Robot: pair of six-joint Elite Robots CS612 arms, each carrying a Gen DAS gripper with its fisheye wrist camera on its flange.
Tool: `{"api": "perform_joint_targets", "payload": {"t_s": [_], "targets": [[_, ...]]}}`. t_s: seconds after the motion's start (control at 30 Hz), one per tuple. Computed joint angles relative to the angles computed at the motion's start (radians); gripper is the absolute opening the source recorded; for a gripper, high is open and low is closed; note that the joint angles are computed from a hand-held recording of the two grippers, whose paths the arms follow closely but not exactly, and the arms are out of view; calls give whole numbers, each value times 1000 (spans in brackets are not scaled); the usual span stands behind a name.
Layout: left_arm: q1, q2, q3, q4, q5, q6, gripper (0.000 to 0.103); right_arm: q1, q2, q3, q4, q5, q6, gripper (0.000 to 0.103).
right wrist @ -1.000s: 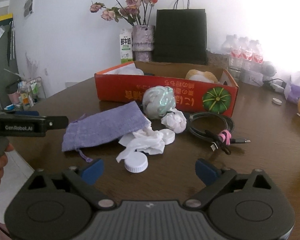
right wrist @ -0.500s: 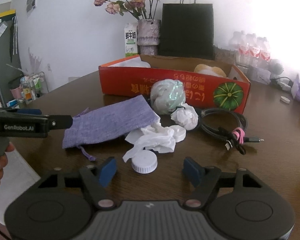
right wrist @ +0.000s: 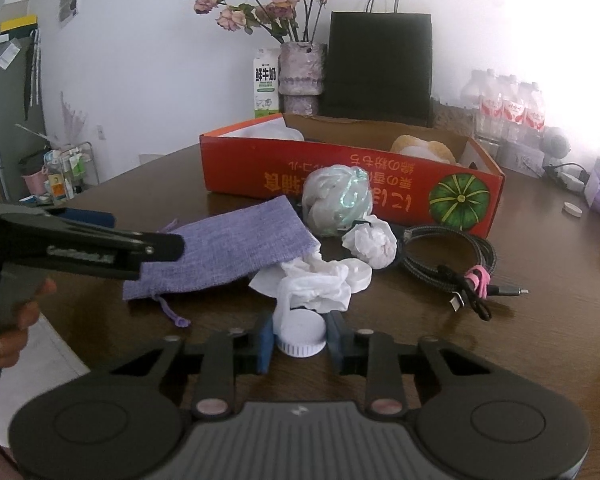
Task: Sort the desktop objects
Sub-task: 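Grasp the purple cloth pouch with the left gripper while the right grasps the white bottle cap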
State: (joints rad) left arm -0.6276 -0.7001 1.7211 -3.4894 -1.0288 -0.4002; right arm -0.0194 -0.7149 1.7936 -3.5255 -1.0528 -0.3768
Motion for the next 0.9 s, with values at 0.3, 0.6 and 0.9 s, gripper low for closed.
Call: {"api": "perform_joint_targets", "payload": {"t_s": [0.3,0.6,0.9], "targets": [[10,18,-26,36,-47,18,103,-3,3,-2,-10,2,11,27],[-5,23,-15,-29,-47,61,66,-3,5,-2,-13,1,11,27],[-9,18,-6,-58,-76,41,11,-4,2,-1,-5,6,15,27]]}}
